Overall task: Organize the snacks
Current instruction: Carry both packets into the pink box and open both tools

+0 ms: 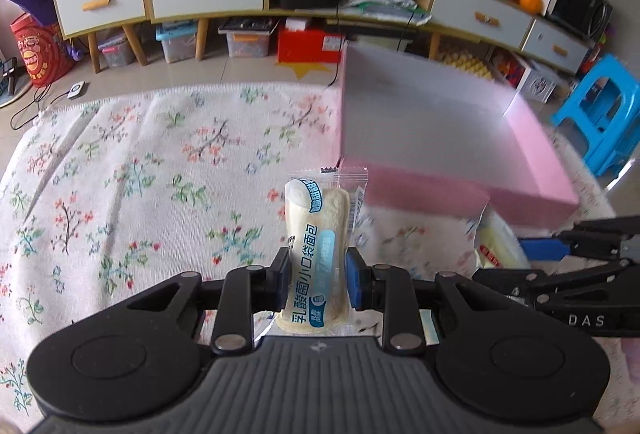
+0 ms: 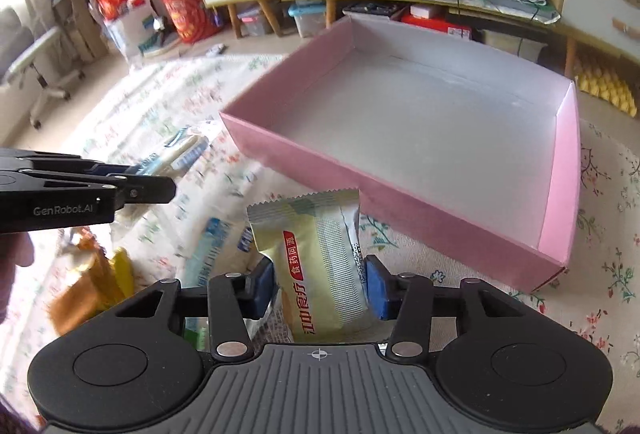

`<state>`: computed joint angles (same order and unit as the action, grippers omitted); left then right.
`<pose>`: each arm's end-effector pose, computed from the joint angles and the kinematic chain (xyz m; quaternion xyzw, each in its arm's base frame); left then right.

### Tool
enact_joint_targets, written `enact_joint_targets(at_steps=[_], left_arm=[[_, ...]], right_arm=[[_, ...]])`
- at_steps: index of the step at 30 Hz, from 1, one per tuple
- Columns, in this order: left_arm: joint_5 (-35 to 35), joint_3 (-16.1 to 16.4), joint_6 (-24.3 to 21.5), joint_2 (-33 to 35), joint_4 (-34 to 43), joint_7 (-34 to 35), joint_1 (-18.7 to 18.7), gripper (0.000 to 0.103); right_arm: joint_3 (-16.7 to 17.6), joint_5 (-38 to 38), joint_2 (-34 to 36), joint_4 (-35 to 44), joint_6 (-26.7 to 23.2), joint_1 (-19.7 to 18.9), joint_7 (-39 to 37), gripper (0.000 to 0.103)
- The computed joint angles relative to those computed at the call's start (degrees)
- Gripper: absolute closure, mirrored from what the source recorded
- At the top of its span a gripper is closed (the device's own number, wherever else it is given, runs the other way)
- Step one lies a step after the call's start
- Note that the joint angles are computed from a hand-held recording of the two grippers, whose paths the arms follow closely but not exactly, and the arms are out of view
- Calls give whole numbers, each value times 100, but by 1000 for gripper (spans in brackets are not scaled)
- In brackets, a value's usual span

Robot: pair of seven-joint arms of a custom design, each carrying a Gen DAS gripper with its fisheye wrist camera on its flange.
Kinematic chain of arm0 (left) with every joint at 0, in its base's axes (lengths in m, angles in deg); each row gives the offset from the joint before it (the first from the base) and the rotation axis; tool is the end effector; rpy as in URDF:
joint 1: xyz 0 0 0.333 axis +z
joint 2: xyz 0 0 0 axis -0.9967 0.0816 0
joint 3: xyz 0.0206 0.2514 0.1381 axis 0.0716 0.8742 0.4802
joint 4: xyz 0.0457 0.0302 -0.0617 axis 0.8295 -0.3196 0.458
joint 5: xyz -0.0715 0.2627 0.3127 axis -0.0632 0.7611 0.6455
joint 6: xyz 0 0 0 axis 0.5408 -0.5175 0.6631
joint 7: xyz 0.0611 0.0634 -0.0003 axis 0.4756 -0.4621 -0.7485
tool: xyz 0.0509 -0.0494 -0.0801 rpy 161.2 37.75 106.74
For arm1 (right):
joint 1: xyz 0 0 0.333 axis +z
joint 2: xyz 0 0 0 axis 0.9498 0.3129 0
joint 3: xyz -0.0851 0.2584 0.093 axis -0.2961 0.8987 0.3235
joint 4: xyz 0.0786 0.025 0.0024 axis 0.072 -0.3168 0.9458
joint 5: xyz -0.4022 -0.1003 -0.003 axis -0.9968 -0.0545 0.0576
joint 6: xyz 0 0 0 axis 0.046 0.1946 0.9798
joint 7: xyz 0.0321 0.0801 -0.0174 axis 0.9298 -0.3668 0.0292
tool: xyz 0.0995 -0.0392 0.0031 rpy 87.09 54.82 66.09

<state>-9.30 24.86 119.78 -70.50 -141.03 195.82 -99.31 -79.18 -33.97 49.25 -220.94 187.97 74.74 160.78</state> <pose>0.5305 -0.1882 0.4647 -0.4310 0.8403 -0.3128 0.1012 0.4754 0.1060 0.4372 -0.5995 0.7295 -0.1855 0.2722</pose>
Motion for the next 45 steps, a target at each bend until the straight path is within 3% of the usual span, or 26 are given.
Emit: enact_joint_targets(at_steps=[5, 10, 22, 26, 32, 38, 41, 45], left_arm=[[-509, 17, 8, 17, 204, 357, -133, 78], [-1005, -121, 86, 387, 659, 792, -225, 78], [-1237, -1029, 1176, 1718, 1507, 1671, 31, 78], [-673, -1144, 1476, 1726, 1322, 1466, 132, 78], [-144, -1146, 1666, 1417, 851, 1312, 246, 78], [1136, -820, 1408, 1115, 597, 29, 149, 78], [1649, -691, 1234, 913, 441, -521, 153, 78], [1844, -552, 762, 697, 380, -911, 158, 78]], right_arm=[[-206, 374, -257, -52, 273, 185, -361, 57], [-119, 514, -409, -17, 563, -20, -438, 56], [1496, -1107, -133, 5, 1091, -2572, 1832, 56], [1767, -1648, 57, 20, 1095, -2967, 2410, 56], [1279, -1874, 229, -5, 807, -2304, 2342, 56], [656, -1836, 329, 116, 504, -1439, 2040, 56], [559, -1934, 353, 239, 222, -1216, 2017, 56], [441, -2078, 337, 325, -18, -955, 2082, 56]])
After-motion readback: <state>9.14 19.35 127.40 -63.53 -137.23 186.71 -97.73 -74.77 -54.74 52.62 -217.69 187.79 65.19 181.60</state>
